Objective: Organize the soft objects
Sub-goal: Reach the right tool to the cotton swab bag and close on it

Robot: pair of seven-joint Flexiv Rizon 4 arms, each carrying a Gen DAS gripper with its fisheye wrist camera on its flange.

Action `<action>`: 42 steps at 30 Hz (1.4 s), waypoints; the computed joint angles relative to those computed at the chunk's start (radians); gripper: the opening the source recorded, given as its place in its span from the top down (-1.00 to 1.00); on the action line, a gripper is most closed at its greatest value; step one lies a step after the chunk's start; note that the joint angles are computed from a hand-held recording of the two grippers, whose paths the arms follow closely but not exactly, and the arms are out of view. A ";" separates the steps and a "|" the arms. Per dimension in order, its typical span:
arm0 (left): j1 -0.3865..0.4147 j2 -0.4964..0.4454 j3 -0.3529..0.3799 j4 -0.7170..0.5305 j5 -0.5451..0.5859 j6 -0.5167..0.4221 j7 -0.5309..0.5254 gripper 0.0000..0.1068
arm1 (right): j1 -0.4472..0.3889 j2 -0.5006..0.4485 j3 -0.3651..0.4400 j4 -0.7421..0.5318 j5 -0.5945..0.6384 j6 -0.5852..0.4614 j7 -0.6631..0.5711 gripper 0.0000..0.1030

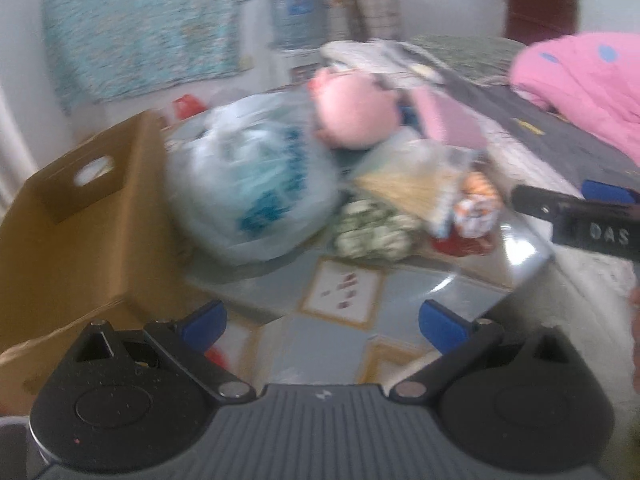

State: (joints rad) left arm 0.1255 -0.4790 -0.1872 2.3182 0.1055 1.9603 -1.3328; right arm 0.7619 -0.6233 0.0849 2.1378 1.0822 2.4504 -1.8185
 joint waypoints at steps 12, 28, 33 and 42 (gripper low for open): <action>-0.022 -0.164 -0.094 -0.165 0.039 -0.044 0.093 -0.92 | -0.322 -0.144 0.088 0.151 -0.692 0.224 0.615 -0.98; 0.126 -0.328 -0.271 -0.333 0.041 -0.102 0.154 -0.15 | -0.339 -0.254 -0.018 -0.015 -0.886 0.101 0.801 -0.16; 0.132 -0.362 -0.300 -0.378 0.020 -0.143 0.206 0.13 | -0.370 -0.275 -0.004 -0.026 -0.933 0.159 0.825 0.19; 0.255 -0.420 -0.455 -0.358 0.003 -0.187 0.301 0.21 | -0.483 -0.299 0.045 0.016 -1.167 0.322 0.926 0.69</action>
State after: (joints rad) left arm 0.3802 -0.8995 -0.6421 1.9598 0.1085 1.7736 -1.0313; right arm 0.2785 -0.9226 0.1301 2.1538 -0.0853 2.7727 -0.8923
